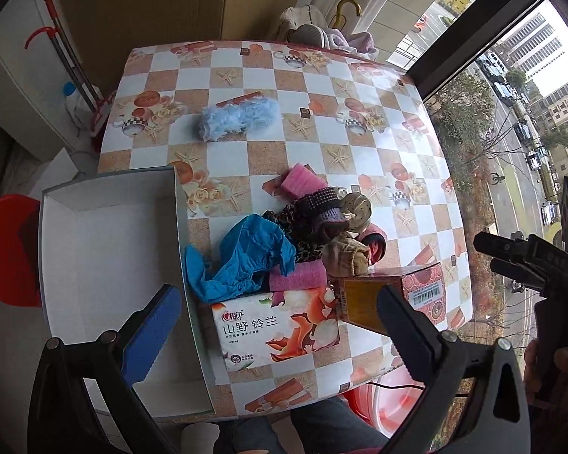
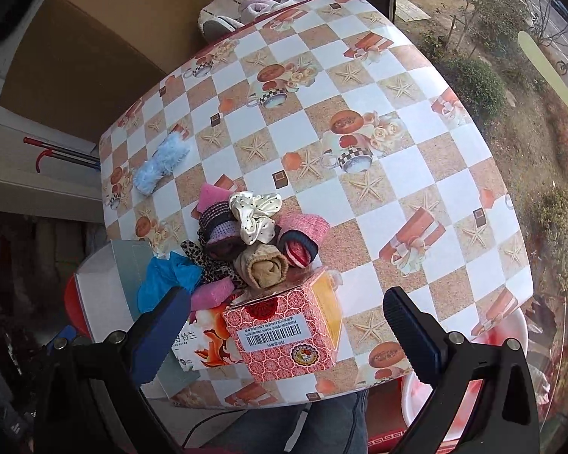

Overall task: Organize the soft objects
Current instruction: 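Move both grippers toward the pile of soft items on the table, then grasp the blue fluffy plush with left gripper while right gripper grasps pink knit sock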

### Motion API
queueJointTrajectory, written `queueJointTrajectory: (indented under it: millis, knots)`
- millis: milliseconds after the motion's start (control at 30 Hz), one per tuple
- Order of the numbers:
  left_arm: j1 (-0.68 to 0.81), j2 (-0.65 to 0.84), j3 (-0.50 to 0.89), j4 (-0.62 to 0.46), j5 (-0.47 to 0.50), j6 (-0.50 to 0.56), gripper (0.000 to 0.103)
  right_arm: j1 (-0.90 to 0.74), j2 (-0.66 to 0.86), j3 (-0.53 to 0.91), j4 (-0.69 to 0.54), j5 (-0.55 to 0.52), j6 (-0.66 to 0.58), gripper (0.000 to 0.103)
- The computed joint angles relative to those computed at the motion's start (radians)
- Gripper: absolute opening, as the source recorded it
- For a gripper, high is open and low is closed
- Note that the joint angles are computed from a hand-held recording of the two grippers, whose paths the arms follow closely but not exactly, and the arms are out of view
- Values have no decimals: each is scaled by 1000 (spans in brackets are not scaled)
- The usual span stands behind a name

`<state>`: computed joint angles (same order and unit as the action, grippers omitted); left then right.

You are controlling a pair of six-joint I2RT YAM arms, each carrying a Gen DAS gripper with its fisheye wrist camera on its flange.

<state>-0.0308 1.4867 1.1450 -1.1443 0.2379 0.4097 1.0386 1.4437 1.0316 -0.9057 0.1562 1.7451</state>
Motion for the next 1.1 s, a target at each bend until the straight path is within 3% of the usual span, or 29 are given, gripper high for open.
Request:
queueJointTrajectory:
  millis: [167, 400, 733, 1000, 1100]
  knots:
    - [-97, 62, -3, 55, -27, -94, 103, -82, -54, -172, 141, -122, -56, 102]
    - [-176, 220, 70, 172, -85, -176, 103, -237, -14, -295, 302, -262, -246, 102]
    - [-263, 514, 254, 326, -229, -184, 103, -420, 324, -276, 467, -497, -581, 102]
    - [-305, 747, 436, 397, -299, -175, 103, -500, 578, -222, 632, -629, -720, 102]
    - [-316, 852, 547, 392, -319, -192, 103, -496, 687, -151, 630, -670, -785, 102]
